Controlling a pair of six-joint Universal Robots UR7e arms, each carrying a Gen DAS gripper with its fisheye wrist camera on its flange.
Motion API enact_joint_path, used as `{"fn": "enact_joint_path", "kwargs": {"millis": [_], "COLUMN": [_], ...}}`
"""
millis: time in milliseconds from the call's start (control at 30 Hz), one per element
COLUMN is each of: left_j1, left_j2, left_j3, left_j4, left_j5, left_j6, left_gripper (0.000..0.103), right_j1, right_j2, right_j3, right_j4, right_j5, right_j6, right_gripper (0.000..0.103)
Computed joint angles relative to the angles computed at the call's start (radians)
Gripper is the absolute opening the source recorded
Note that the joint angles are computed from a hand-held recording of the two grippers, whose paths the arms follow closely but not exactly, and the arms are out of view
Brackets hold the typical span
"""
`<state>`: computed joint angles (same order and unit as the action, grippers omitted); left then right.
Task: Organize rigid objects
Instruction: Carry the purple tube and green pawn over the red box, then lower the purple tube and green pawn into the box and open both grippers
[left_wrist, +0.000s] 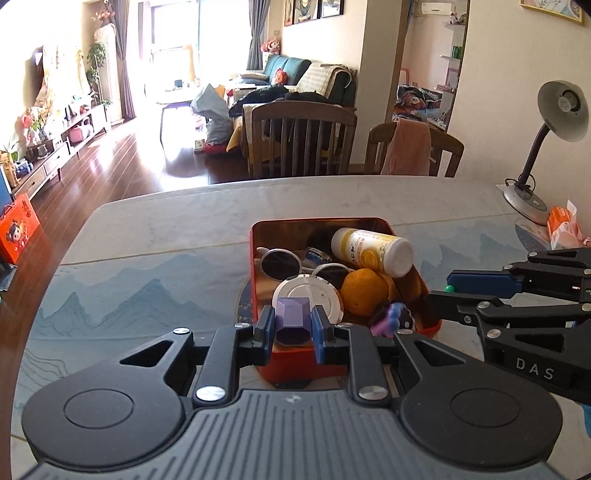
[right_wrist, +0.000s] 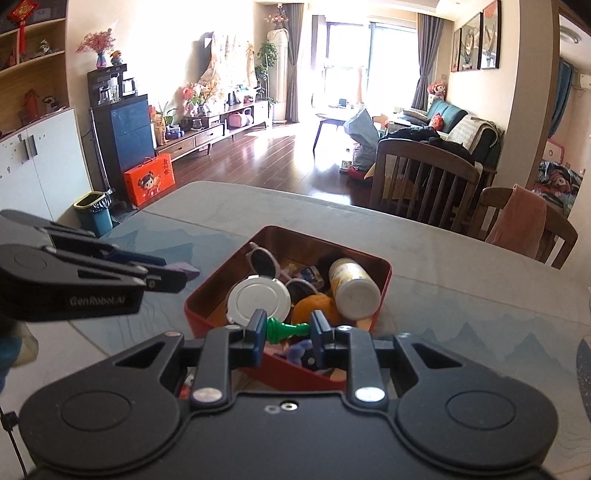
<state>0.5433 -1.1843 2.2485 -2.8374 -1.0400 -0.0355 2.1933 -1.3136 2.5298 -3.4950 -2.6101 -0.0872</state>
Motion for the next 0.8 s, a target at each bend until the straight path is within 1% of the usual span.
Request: {"fn": "enact_joint_path", "kwargs": {"millis": [133, 233, 400, 600, 800], "left_j1": [0.020, 0.039, 0.057, 0.071, 0.082], "left_j2": [0.052, 0.085, 0.142, 0.201, 0.246], "left_j3": [-0.040, -0.068, -0.111, -0.151, -0.177], "left_j4": [-0.005, -0.004, -0.015, -0.030, -0.034], "left_j5": [-0.007, -0.023, -0.022, -0.026, -0.027], "left_j6": [0.002, -0.002, 0.014, 0.043, 0.057], "left_gripper": [0.021, 0.021, 0.021, 0.021, 0.021], "right_j1": [-0.038, -0.076, -0.134, -0.175, -0.198], "right_j2": [0.008, 0.004, 0.007, 0.014, 0.024], "right_j3": [-0.008, -0.010, -0.020, -0.027, -0.032], "right_j4": [-0.017, 0.000, 0.022, 0.027, 0.045], "right_j5": [0.030, 0.060, 0.107, 0.148, 0.167], "right_j6": [-0.047, -0.078, -0.114, -0.139, -0.136], "right_gripper": [0.025, 0.025, 0.025, 0.024, 0.024]}}
